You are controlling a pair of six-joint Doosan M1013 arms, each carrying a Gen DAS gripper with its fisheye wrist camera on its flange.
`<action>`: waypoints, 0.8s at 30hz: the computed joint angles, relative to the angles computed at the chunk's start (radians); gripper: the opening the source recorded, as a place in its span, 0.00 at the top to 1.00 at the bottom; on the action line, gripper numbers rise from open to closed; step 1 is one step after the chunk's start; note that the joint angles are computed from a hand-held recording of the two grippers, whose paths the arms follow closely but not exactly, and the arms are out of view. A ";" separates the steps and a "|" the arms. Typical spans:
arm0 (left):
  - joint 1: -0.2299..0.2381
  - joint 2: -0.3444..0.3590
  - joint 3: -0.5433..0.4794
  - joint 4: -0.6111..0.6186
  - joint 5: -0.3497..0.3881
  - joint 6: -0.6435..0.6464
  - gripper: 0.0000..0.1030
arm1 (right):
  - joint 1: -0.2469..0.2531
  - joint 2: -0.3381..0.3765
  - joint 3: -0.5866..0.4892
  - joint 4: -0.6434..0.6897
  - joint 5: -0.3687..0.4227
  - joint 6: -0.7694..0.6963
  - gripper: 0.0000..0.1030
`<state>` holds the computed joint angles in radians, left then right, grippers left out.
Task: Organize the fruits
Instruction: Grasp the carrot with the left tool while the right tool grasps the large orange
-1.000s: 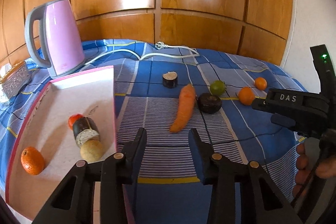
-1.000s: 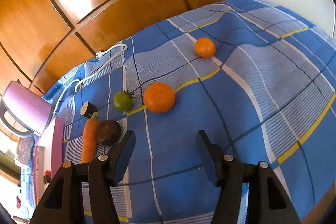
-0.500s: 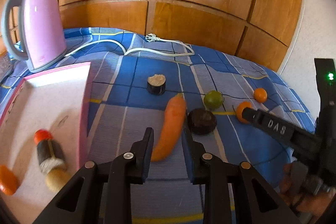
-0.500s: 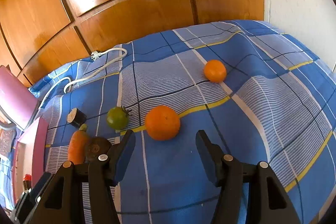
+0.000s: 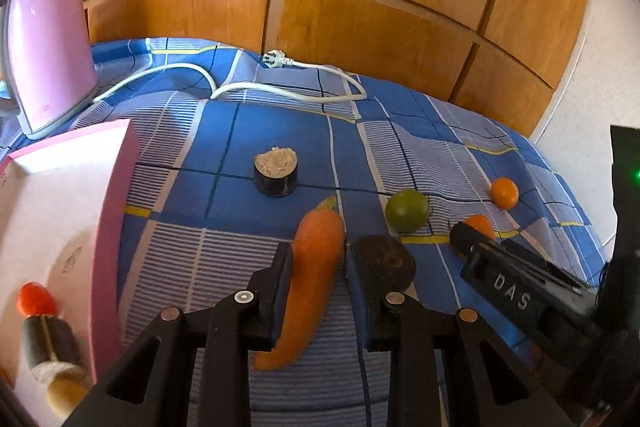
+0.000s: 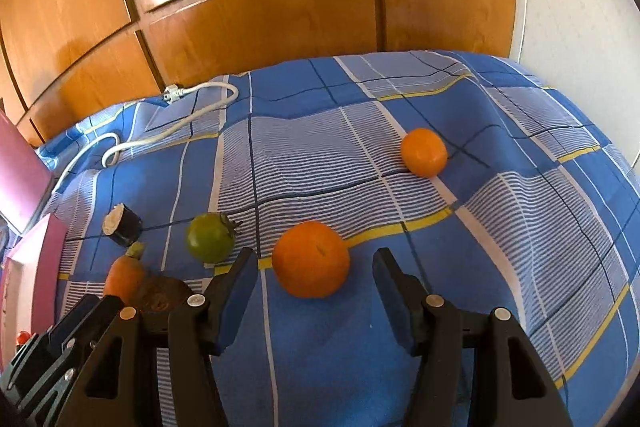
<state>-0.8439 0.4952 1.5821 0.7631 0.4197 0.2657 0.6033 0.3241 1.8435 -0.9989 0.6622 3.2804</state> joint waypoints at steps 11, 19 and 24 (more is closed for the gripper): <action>0.034 0.034 -0.038 -0.252 -0.026 0.195 0.69 | -0.027 0.003 0.003 0.066 -0.064 -0.043 0.60; 0.021 0.006 0.009 -0.157 -0.039 0.103 0.71 | -0.041 -0.009 0.030 0.032 -0.140 0.031 0.59; -0.006 -0.015 0.049 -0.010 -0.018 -0.015 0.71 | -0.045 -0.017 0.045 -0.002 -0.168 0.079 0.59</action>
